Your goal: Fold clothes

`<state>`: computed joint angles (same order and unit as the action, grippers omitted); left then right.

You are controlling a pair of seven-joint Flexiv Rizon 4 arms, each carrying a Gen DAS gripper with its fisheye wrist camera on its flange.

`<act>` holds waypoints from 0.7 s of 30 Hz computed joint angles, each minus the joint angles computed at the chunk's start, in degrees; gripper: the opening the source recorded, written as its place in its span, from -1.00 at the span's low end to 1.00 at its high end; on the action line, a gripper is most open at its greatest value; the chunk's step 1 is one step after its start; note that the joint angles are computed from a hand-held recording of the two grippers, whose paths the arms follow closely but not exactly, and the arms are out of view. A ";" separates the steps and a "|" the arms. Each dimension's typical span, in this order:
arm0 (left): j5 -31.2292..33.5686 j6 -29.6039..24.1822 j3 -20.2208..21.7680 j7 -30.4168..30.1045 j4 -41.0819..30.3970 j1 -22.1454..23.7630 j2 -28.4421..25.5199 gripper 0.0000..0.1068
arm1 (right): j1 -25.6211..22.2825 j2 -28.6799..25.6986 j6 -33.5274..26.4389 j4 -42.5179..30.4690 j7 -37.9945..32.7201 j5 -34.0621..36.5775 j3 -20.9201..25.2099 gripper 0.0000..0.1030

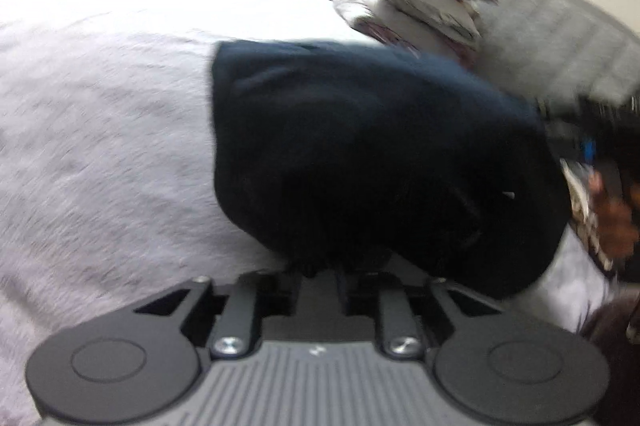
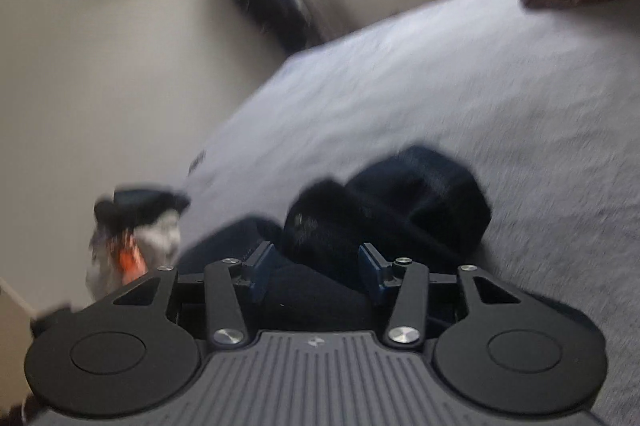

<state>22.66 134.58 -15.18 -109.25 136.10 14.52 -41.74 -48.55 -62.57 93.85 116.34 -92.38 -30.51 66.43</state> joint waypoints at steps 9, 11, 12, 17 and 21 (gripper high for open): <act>-3.52 3.50 4.68 -0.45 3.11 -1.02 1.40 -0.02 | -0.83 1.01 -16.83 -0.28 -7.38 1.82 2.17 -0.03; -5.59 3.02 6.32 0.65 4.10 -2.67 2.95 0.03 | -0.43 1.75 -18.13 -0.14 -8.87 2.72 2.07 -0.01; -6.98 2.42 7.30 1.53 4.58 -3.83 3.93 0.09 | -0.13 2.30 -18.37 -0.06 -9.63 3.08 1.88 -0.01; -11.69 0.94 10.33 5.22 5.94 -7.29 6.59 0.26 | -2.54 4.91 -14.75 2.61 -16.27 4.23 4.09 0.04; -13.49 2.20 11.50 6.49 7.58 -7.94 8.04 0.29 | -3.15 6.09 -5.87 4.71 -20.58 6.42 3.94 0.22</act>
<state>9.17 136.78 -3.67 -102.76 143.68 6.57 -33.70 -51.69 -56.48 87.97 121.05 -112.96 -24.09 70.36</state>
